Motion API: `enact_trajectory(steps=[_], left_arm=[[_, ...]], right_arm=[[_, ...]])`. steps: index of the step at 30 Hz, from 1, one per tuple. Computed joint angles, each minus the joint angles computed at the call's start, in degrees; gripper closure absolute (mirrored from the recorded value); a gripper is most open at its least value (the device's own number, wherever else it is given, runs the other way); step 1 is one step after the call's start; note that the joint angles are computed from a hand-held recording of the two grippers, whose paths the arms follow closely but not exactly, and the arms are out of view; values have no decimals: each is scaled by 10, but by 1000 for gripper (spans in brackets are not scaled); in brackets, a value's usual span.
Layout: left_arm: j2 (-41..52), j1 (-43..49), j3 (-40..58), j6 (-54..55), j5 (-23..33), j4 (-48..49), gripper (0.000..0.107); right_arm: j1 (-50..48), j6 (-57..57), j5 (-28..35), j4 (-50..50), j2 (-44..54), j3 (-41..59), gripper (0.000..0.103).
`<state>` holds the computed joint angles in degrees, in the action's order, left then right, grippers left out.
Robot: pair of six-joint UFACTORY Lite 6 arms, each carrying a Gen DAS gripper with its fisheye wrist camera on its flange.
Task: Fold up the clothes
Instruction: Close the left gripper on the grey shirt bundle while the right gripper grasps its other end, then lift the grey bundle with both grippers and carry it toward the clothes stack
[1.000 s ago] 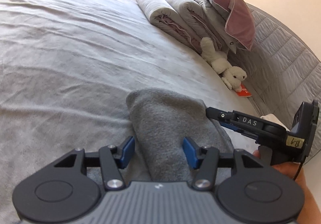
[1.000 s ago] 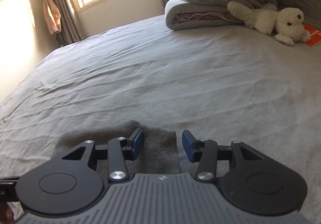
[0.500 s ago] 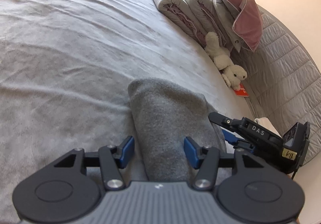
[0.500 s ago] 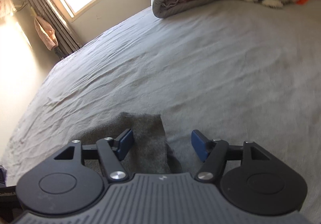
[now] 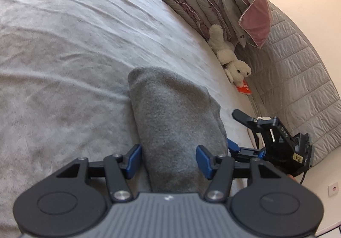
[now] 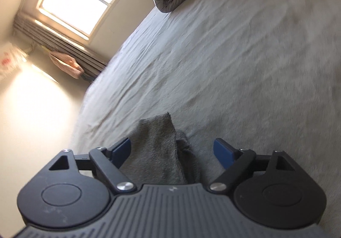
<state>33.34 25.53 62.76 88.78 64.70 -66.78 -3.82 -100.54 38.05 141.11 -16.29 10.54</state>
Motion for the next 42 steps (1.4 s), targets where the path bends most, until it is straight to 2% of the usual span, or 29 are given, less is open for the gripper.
enact_trajectory(steps=[4, 12, 19, 23, 26, 29, 31, 33, 38, 42], left_arm=[[1, -1, 0, -4, 3, 0, 47], [-2, -9, -5, -8, 1, -8, 44], [3, -14, -5, -10, 0, -19, 42], [4, -19, -9, 0, -2, -31, 43], [4, -22, -14, 10, -4, -41, 44], [5, -20, -18, 19, -5, -48, 49], [8, -17, -20, 22, -5, -54, 52], [12, -13, -20, 22, -4, -58, 55], [7, -10, -33, 25, -7, -74, 63], [-4, -8, -52, 28, -13, -90, 68]], right_arm=[[-38, 54, 33, -83, -14, -11, 8], [25, 55, -75, -96, -84, -11, 8], [64, 15, -133, -63, -97, -6, 12], [98, -58, -146, 17, -69, 5, 13], [102, -50, -140, 7, -63, 4, 21], [65, 24, -112, -69, -66, -2, 32], [16, 85, -57, -132, -56, -10, 39], [-11, 108, -16, -153, -42, -17, 46], [-19, 145, 13, -187, -36, -18, 59], [-10, 165, 0, -204, -51, -16, 64]])
